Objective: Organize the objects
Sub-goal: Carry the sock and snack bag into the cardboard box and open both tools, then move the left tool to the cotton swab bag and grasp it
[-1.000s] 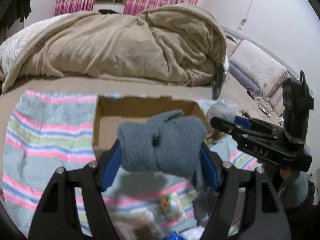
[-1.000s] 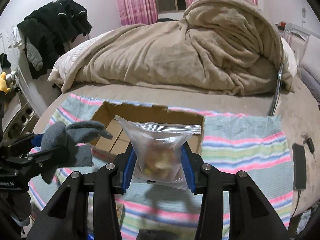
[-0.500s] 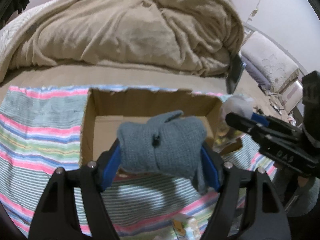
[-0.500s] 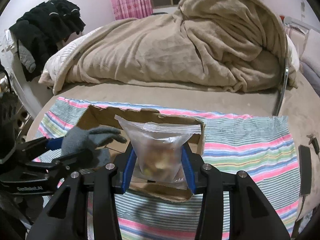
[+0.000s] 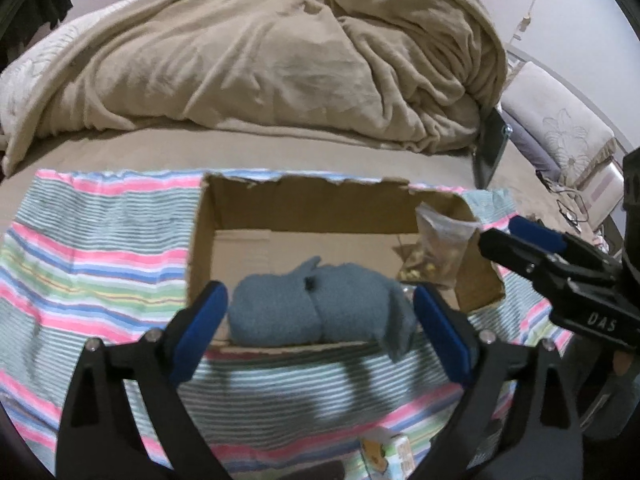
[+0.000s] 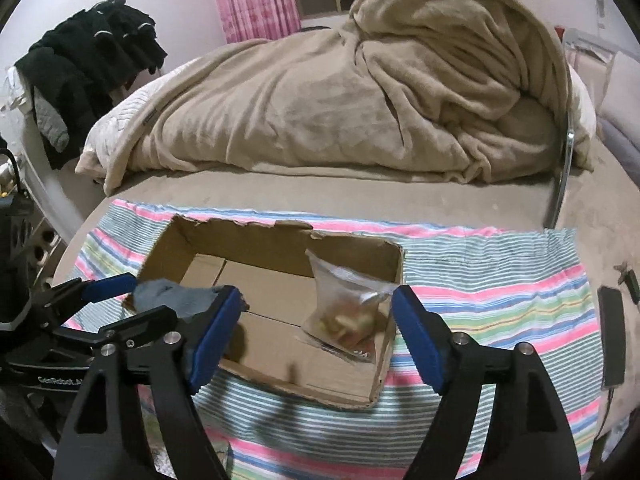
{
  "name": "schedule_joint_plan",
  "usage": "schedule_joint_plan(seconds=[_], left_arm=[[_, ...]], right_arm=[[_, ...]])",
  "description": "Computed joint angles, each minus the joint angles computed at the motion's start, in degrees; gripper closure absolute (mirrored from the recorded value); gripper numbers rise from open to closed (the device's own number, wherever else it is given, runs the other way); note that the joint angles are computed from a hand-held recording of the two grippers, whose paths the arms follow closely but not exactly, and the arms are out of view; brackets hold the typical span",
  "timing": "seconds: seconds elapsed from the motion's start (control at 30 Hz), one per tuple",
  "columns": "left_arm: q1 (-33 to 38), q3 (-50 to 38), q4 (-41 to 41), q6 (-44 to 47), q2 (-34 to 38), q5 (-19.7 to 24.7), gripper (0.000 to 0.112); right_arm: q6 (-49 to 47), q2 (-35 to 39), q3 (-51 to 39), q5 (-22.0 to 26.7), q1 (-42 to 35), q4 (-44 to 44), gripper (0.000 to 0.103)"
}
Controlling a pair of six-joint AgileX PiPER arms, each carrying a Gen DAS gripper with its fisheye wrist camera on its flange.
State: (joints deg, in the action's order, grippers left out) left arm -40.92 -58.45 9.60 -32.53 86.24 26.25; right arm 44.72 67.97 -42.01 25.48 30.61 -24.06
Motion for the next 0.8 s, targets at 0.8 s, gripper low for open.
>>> schedule_joint_plan(seconds=[0.8], left_arm=[[-13.47,10.92,13.93,-20.59,-18.68,10.83,0.017]], right_arm=[[26.04,-15.93,3.98,23.64,27.89,-15.89,0.022]])
